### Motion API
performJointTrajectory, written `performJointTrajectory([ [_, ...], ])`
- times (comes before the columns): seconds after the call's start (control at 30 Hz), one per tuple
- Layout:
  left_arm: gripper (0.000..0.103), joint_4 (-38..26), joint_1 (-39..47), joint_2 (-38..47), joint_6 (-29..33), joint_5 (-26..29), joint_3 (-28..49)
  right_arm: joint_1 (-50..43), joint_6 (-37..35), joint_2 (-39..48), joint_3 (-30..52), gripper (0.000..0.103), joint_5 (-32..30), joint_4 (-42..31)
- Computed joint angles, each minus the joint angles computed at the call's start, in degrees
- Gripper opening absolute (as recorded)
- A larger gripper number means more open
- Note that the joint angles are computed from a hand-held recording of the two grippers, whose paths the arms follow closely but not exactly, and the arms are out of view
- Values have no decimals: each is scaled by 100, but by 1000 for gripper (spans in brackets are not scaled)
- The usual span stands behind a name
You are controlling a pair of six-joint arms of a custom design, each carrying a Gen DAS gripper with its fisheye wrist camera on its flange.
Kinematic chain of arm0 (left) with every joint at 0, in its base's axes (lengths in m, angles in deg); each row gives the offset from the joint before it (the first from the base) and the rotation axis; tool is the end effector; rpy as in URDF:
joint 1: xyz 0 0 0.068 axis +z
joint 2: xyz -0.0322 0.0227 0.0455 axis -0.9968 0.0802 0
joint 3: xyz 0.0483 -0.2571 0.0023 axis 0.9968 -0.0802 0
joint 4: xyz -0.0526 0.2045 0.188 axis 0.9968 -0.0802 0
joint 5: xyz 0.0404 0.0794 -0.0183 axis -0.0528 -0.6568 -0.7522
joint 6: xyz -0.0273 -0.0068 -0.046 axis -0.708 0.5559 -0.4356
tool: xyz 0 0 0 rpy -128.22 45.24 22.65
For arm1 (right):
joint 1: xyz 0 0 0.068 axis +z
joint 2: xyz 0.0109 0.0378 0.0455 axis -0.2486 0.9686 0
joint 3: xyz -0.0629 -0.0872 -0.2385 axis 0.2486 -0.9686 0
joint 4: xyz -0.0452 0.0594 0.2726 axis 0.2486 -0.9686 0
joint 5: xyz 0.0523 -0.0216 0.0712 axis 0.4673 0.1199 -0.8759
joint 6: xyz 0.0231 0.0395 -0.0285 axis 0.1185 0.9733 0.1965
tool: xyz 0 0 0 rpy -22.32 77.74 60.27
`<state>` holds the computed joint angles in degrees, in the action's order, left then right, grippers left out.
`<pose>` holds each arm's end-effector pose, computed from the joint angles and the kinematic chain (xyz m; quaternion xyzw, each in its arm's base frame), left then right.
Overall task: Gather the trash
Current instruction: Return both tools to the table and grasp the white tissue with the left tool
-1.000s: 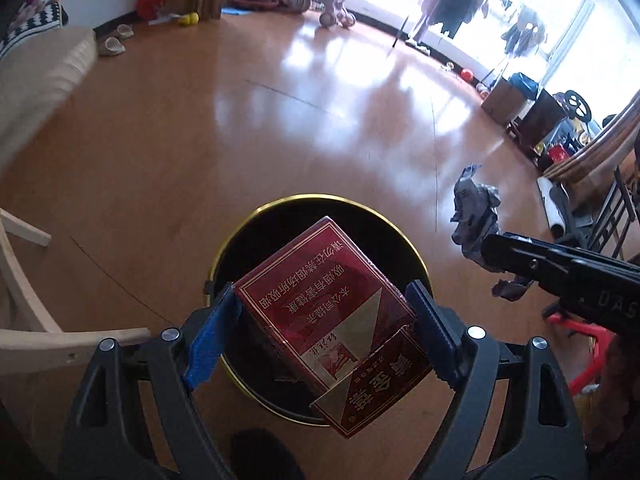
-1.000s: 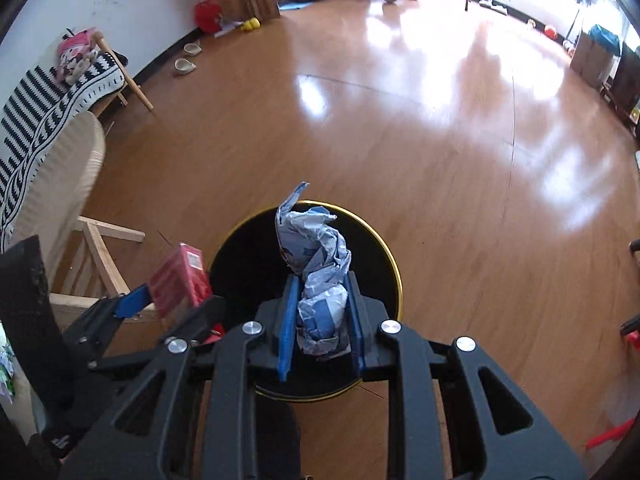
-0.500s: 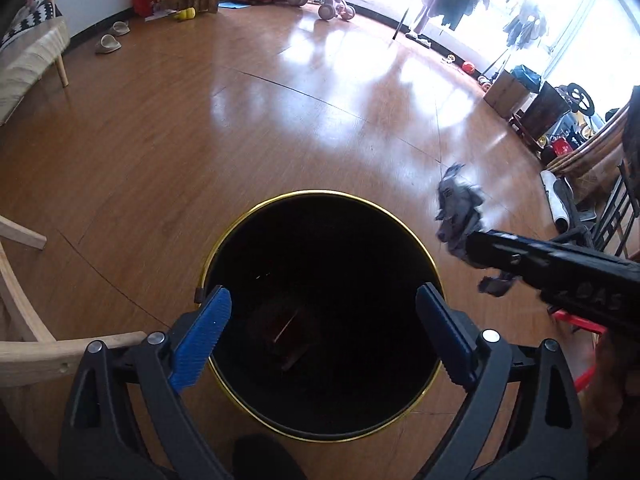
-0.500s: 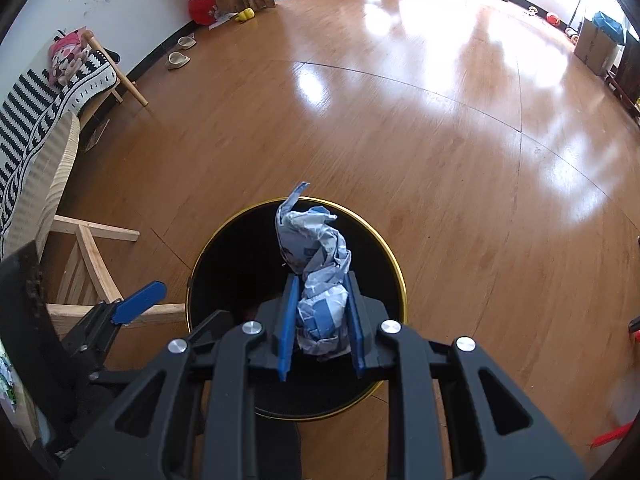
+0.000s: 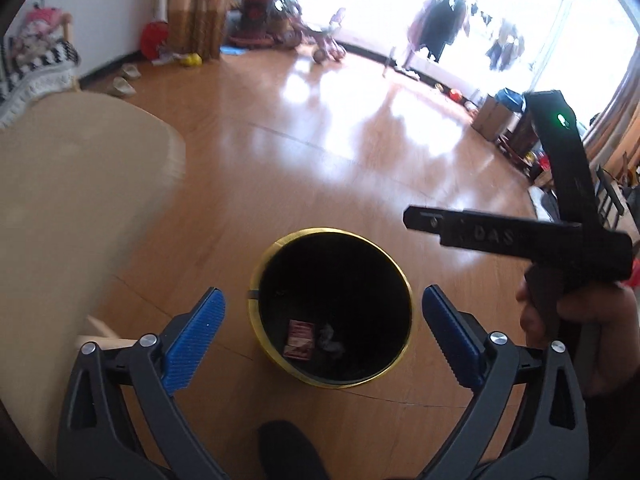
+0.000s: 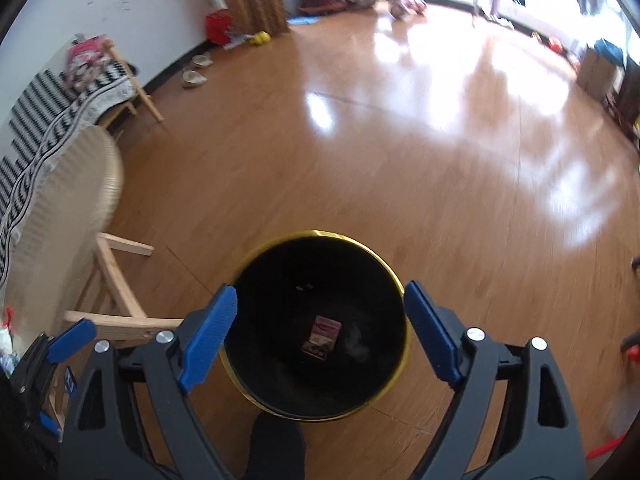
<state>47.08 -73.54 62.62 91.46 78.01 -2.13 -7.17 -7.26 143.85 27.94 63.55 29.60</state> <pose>0.2145 0.0272 0.1484 0.1358 0.9244 -0.1632 0.3169 0.2605 0.0345 0.1694 0.0569 0.9581 0.0732 0.2711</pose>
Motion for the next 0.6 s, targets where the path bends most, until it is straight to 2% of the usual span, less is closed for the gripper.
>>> performJointTrajectory([
  [0.1, 97, -944, 1327, -657, 991, 275, 201, 1185, 351, -115, 579, 86, 306, -311],
  [0.17, 97, -1438, 2519, -604, 1814, 555, 535, 2061, 556, 55, 1064, 86, 536, -393],
  [0.27, 97, -2033, 4422, 188, 2887, 890, 1383, 3370, 836, 728, 2053, 87, 805, -455],
  [0.33, 97, -2158, 5422, 879, 3280, 958, 1994, 4043, 945, 1318, 2770, 87, 856, -475],
  [0.5, 97, -2239, 7387, 2839, 3696, 948, 3882, 5494, 1169, 3258, 5014, 87, 906, -662],
  [0.6, 97, -2229, 8004, 3820, 3411, 764, 5072, 5998, 1181, 4287, 6259, 87, 874, -913],
])
